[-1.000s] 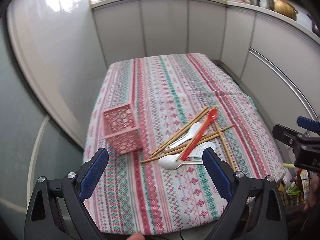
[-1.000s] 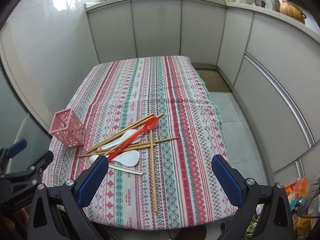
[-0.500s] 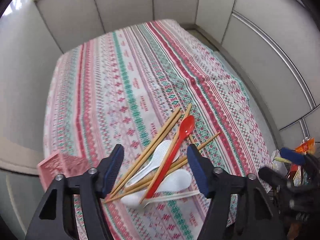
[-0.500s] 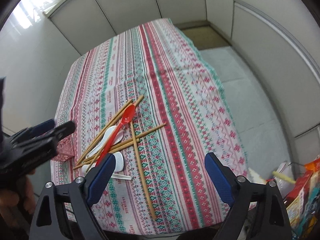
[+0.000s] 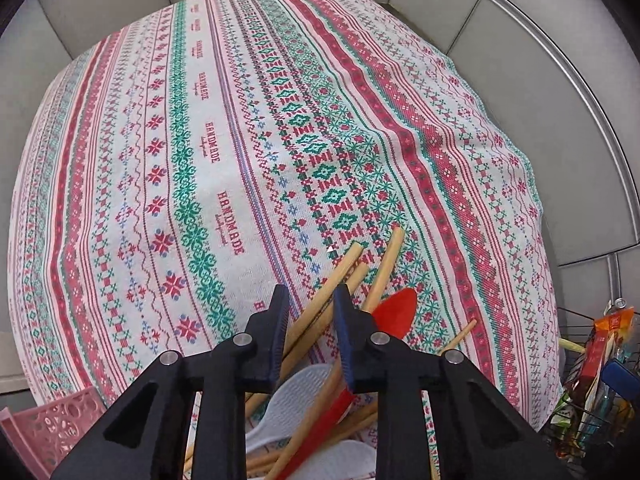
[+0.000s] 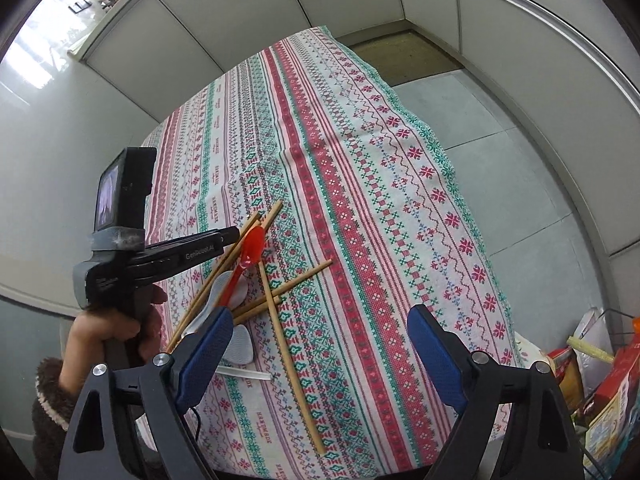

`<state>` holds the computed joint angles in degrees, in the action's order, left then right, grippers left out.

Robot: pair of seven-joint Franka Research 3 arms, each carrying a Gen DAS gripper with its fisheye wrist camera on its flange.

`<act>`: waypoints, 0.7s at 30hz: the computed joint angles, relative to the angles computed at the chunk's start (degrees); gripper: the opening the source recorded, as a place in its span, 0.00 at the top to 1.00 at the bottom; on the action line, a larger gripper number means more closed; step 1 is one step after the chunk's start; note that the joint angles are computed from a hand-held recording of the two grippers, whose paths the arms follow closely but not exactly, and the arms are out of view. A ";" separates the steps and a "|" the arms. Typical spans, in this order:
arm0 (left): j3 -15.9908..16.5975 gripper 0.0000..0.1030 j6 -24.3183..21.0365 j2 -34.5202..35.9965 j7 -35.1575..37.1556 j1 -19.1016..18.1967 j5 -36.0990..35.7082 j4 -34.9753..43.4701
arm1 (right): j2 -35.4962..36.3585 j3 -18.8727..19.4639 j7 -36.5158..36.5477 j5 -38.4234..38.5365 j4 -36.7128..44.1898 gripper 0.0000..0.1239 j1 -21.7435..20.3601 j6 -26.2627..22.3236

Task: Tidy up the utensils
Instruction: 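Lower the left gripper onto the pile and close on a wooden chopstick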

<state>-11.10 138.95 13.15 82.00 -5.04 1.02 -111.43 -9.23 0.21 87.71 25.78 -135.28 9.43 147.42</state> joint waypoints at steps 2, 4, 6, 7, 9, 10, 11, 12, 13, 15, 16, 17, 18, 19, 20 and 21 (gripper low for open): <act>0.30 0.82 -0.22 0.83 -0.95 -0.37 1.31 0.80 | 0.22 0.01 0.26 -0.25 0.08 0.27 -0.08 -0.04; 0.48 0.83 -0.31 1.42 -1.67 -0.50 2.23 1.36 | 0.27 0.02 0.56 -0.51 0.04 0.27 -0.18 -0.01; 0.32 0.83 0.26 1.78 -1.40 -0.19 1.91 1.48 | 0.15 0.09 0.82 -0.91 -0.14 0.27 -0.23 0.09; 0.20 0.83 0.28 2.06 -1.07 0.00 1.59 1.75 | 0.10 0.14 1.01 -1.21 -0.21 0.27 -0.26 0.12; -0.12 0.83 -0.04 2.65 -0.27 0.42 0.53 2.55 | 0.12 0.19 1.36 -1.66 -0.26 0.27 -0.32 0.11; -0.38 0.83 -0.05 2.64 0.23 0.74 -0.48 2.63 | 0.18 0.17 1.55 -1.77 -0.24 0.27 -0.35 0.09; -0.58 0.83 0.17 2.54 0.91 1.08 -1.43 2.55 | 0.25 0.11 1.65 -1.83 -0.20 0.27 -0.39 0.05; -0.82 0.83 0.46 2.39 1.62 1.35 -2.41 2.40 | 0.28 0.09 1.79 -1.95 -0.24 0.27 -0.45 0.11; -1.01 0.83 0.40 2.36 2.37 1.49 -3.09 2.42 | 0.37 0.09 2.01 -2.11 -0.21 0.27 -0.51 0.17; -1.13 0.83 -0.39 2.45 3.24 1.25 -3.25 2.64 | 0.46 0.06 2.11 -2.12 -0.23 0.27 -0.52 0.29; -0.90 0.83 -0.71 2.59 3.02 0.78 -2.26 2.79 | 0.56 0.09 2.17 -2.12 -0.15 0.27 -0.48 0.31; -0.58 0.83 -0.73 2.62 2.40 0.31 -1.10 2.75 | 0.66 0.09 2.10 -2.05 -0.07 0.27 -0.43 0.31; -0.22 0.83 -0.61 2.73 1.55 -0.19 0.29 2.75 | 0.75 0.11 2.10 -2.10 0.04 0.27 -0.40 0.25; -0.20 0.83 -0.30 3.38 1.20 -0.38 0.66 3.30 | 0.80 0.15 2.10 -2.17 0.05 0.27 -0.36 0.26; -0.21 0.83 -0.26 3.56 0.92 -0.37 0.68 3.50 | 0.85 0.19 2.14 -2.25 0.10 0.27 -0.34 0.22; -0.11 0.83 -0.26 3.86 0.45 -0.47 1.04 3.83 | 0.88 0.19 2.06 -2.26 0.13 0.27 -0.30 0.19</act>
<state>-11.21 138.69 17.01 82.44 -5.51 2.07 -107.60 -8.35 0.40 89.77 23.52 -135.15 9.13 147.61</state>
